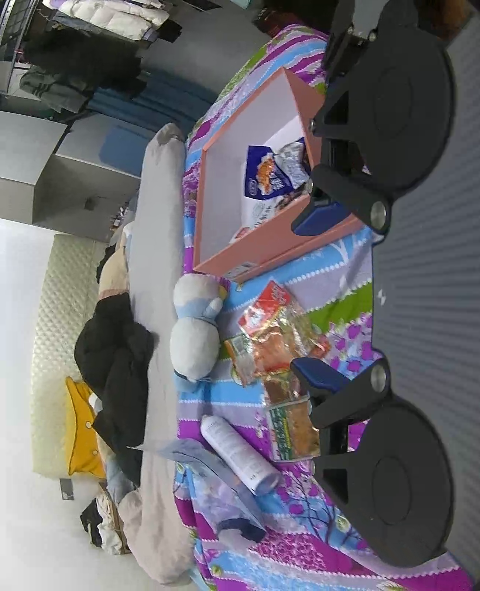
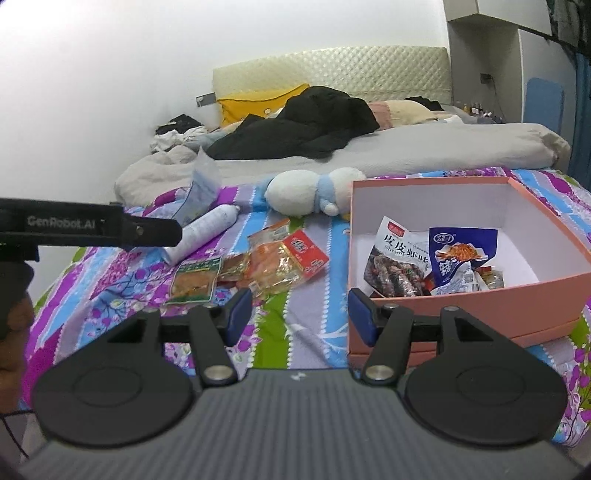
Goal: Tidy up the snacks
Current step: 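Withdraw both tools from the box toward the remaining snack packs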
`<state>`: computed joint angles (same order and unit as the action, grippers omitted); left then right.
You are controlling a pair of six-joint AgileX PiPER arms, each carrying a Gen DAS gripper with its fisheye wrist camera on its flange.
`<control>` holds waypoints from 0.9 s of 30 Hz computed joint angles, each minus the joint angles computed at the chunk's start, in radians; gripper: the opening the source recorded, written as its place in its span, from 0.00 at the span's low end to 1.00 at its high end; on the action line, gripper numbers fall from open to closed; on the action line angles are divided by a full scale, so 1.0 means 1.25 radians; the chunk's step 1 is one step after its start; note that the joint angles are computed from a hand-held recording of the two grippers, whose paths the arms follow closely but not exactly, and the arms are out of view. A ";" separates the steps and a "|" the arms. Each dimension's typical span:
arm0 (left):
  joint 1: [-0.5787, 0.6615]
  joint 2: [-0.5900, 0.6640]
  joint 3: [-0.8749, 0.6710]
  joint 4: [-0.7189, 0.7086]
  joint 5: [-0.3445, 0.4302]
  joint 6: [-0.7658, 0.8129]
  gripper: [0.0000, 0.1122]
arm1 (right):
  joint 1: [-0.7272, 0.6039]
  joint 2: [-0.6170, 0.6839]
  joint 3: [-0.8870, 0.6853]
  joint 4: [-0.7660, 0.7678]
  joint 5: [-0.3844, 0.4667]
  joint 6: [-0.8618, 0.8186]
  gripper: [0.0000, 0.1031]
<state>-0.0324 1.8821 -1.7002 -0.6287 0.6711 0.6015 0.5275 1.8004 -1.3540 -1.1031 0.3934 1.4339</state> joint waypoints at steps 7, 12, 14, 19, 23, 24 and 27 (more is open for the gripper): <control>0.041 -0.044 0.107 -0.034 0.004 0.024 0.69 | 0.042 -0.014 0.040 -0.010 0.025 0.047 0.58; 0.063 -0.042 0.156 -0.043 -0.001 0.031 0.69 | 0.061 0.009 0.030 0.018 0.029 0.027 0.58; 0.069 -0.027 0.155 -0.040 -0.009 0.025 0.69 | 0.060 0.027 0.013 0.025 0.023 0.018 0.58; 0.079 0.024 0.124 -0.005 -0.030 -0.020 0.69 | 0.050 0.093 -0.063 0.116 0.013 -0.105 0.58; 0.089 0.095 0.051 0.064 -0.020 -0.109 0.69 | 0.034 0.157 -0.145 0.265 0.003 -0.278 0.58; 0.091 0.115 0.030 0.079 -0.015 -0.129 0.69 | 0.032 0.177 -0.172 0.299 0.007 -0.320 0.58; 0.095 0.176 -0.035 0.125 0.000 -0.186 0.72 | 0.018 0.236 -0.255 0.407 0.022 -0.442 0.58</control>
<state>0.0868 2.1016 -1.7441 -0.4725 0.6712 0.3689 0.5496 2.0952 -1.6731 -0.5942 0.4204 0.8809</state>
